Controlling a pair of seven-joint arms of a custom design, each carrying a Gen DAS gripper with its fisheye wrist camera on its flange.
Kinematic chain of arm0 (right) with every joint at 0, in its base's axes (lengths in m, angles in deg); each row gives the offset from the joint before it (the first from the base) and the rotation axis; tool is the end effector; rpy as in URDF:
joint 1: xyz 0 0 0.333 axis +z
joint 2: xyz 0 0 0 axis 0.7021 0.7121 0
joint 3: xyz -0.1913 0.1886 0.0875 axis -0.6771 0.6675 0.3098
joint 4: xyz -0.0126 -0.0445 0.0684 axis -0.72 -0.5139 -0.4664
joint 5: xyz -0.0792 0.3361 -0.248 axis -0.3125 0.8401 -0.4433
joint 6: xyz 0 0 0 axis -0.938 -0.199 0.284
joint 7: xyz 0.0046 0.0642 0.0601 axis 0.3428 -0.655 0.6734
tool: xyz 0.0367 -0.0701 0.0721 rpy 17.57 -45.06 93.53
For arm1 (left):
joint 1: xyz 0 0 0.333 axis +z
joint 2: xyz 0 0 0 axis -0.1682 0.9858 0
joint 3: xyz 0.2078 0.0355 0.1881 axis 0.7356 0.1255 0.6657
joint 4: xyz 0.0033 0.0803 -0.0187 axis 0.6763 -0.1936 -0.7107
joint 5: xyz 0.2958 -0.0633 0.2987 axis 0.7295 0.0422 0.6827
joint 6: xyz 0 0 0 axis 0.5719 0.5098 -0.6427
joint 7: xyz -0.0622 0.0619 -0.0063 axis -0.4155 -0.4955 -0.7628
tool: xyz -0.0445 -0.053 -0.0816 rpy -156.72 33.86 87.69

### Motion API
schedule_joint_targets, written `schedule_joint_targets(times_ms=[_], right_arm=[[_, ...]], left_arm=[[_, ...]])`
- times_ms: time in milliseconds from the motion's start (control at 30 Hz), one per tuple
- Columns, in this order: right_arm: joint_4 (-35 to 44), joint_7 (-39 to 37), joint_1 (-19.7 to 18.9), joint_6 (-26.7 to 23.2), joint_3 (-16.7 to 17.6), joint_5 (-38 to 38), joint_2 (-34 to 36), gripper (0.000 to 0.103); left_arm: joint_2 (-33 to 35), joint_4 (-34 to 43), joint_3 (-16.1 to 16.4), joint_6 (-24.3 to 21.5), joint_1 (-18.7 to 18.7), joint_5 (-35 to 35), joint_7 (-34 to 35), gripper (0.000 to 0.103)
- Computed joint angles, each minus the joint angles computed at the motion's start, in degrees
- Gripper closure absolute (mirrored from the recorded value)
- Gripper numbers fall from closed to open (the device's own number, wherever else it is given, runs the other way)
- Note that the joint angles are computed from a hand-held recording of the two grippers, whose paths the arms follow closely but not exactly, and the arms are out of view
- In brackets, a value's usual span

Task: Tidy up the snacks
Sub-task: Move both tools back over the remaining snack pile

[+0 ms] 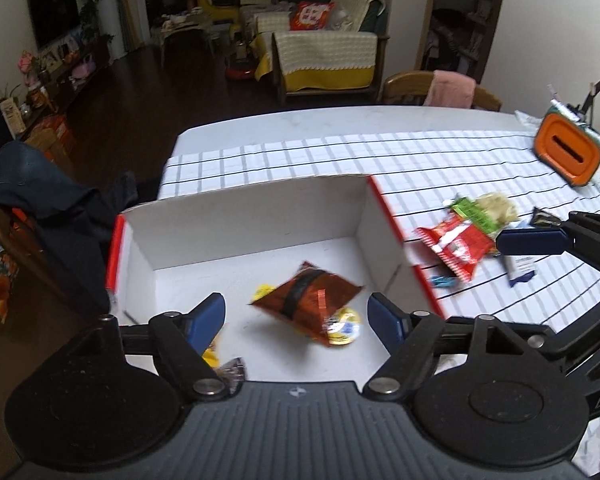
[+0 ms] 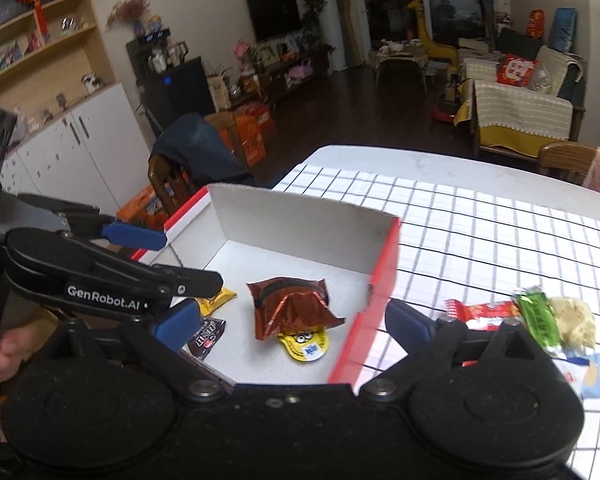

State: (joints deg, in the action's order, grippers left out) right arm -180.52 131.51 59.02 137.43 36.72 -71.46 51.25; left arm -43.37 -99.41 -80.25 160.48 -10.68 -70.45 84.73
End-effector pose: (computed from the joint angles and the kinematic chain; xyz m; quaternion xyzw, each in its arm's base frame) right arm 0.4914 0.2154 0.5497 -0.5923 0.6956 -0.2266 0.3377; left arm 0.6504 -0.1140 0.5735 -0.3642 0.8695 -0.3125 0.1167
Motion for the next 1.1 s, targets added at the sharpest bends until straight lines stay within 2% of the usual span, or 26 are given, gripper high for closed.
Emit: schedule_joint_targets(times_ms=[333,600,867,1100], right_arm=[[-11.1,5.8,-2.8,-0.3,0.9,-1.5,-12.4,0.0],[-19.3,6.7,-4.9,-6.2,0.6,-1.7,-23.0,0.0],[-27.0,2.8,-7.5,-11.4,-2.0,-2.3,-33.0,0.0],[-32.3,-3.2,-12.3,-11.3,-6.3,-2.2,-38.2,0.0]], left_arm=[[-5.7,-7.3,-0.6,2.4,-2.4,-5.9,2.8,0.017],[-8.1,-11.5,-1.8,4.3,-5.9,-4.6,1.0,0.017],[-9.7,-15.1,-3.8,6.5,-10.3,-2.8,-1.9,0.017],[-8.2,-15.1,-5.9,8.0,-13.9,1.5,-7.6,0.017]])
